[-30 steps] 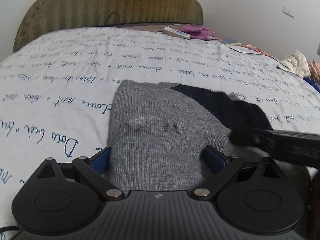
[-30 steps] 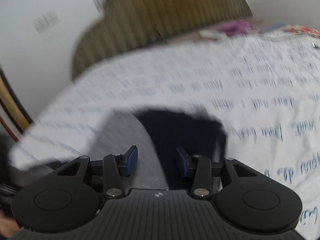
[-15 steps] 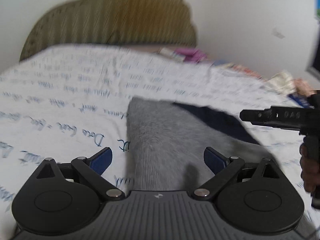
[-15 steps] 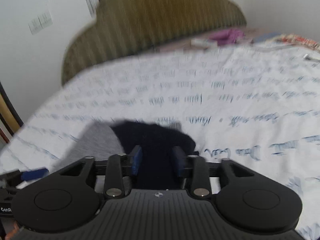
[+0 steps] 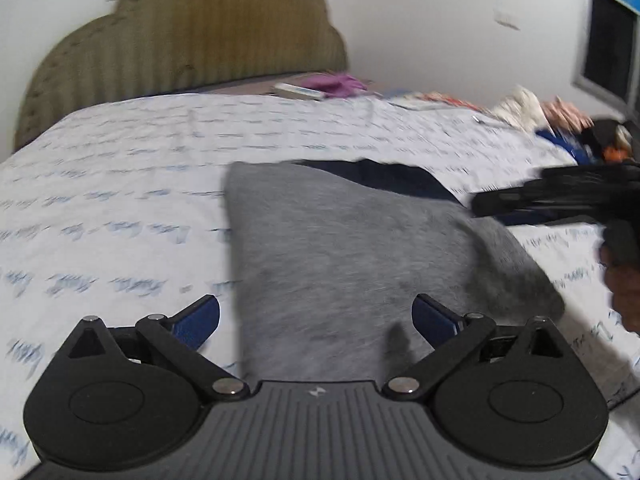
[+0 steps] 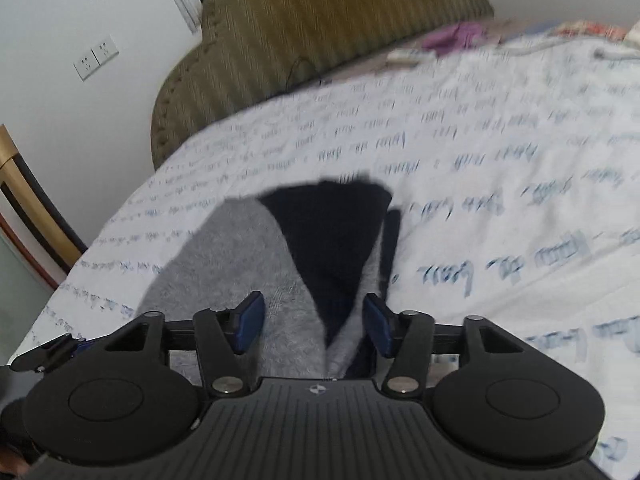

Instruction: Fold small clothes

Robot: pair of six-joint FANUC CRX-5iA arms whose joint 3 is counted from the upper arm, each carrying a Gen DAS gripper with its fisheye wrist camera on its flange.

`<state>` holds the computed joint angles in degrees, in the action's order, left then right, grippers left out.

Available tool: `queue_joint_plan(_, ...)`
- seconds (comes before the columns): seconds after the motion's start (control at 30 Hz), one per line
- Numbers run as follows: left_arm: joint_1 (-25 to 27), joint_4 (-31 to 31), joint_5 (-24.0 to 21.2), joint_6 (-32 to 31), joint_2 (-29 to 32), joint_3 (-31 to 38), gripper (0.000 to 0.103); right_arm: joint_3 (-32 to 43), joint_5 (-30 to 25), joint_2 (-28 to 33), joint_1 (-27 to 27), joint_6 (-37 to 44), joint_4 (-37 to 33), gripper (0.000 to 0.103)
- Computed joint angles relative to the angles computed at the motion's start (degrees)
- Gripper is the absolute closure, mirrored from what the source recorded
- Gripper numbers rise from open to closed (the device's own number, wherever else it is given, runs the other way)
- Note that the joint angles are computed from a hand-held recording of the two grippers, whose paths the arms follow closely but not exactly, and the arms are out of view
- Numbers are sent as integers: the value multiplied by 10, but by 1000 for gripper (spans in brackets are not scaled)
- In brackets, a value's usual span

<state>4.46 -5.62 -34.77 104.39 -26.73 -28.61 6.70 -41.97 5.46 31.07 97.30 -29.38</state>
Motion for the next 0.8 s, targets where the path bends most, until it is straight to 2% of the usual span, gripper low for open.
queue_joint_plan(0.03, 7, 6, -10, 12, -10, -5, 0, -17, -7, -27, -18, 22, -36, 42)
queue_joint_plan(0.07, 13, 15, -18, 23, -18, -9, 0, -23, -15, -37, -25, 18, -42, 42)
queue_joint_plan(0.17, 24, 47, -27, 31, -13, -16, 0, -27, -70, -42, -25, 6, -31, 65)
queue_joint_plan(0.23, 7, 31, -47, 36, 16, 4, 0, -32, -96, -36, -9, 3, -1, 76)
queue_joint_plan(0.3, -29, -42, -62, 77, 44, 32, 0, -37, -100, -33, -4, 8, 3, 86)
queue_joint_plan(0.33, -37, -64, -58, 79, 46, 34, 0, -46, -90, -35, -2, 15, 4, 89)
queue_joint_plan(0.4, -23, -41, -57, 44, 41, 27, 0, -39, -104, -30, -22, 29, -22, 92)
queue_joint_plan(0.47, -12, -26, -57, 21, 34, 20, 0, -43, -106, -34, -22, 38, -25, 91)
queue_joint_plan(0.5, -9, -23, -63, 18, 32, 21, 0, -46, -103, -37, -20, 39, -22, 81)
queue_joint_plan(0.57, -12, -35, -88, 45, 21, 35, 1, -36, -115, -39, -40, 32, -52, 71)
queue_joint_plan(0.6, -10, -31, -84, 50, 7, 33, 1, -32, -111, -43, -52, 22, -66, 63)
queue_joint_plan(0.67, -4, -8, -41, 27, -26, 13, 1, -32, -96, -47, -61, 22, -80, 63)
queue_joint_plan(0.7, -12, -17, -25, 25, -28, 14, 1, -26, -81, -47, -68, 27, -92, 62)
queue_joint_plan(0.73, -22, -26, -7, 17, -23, 17, 1, -3, -51, -32, -69, 21, -93, 62)
queue_joint_plan(0.8, -46, -49, 3, 14, 7, 33, 1, 45, -49, 6, -71, 23, -117, 62)
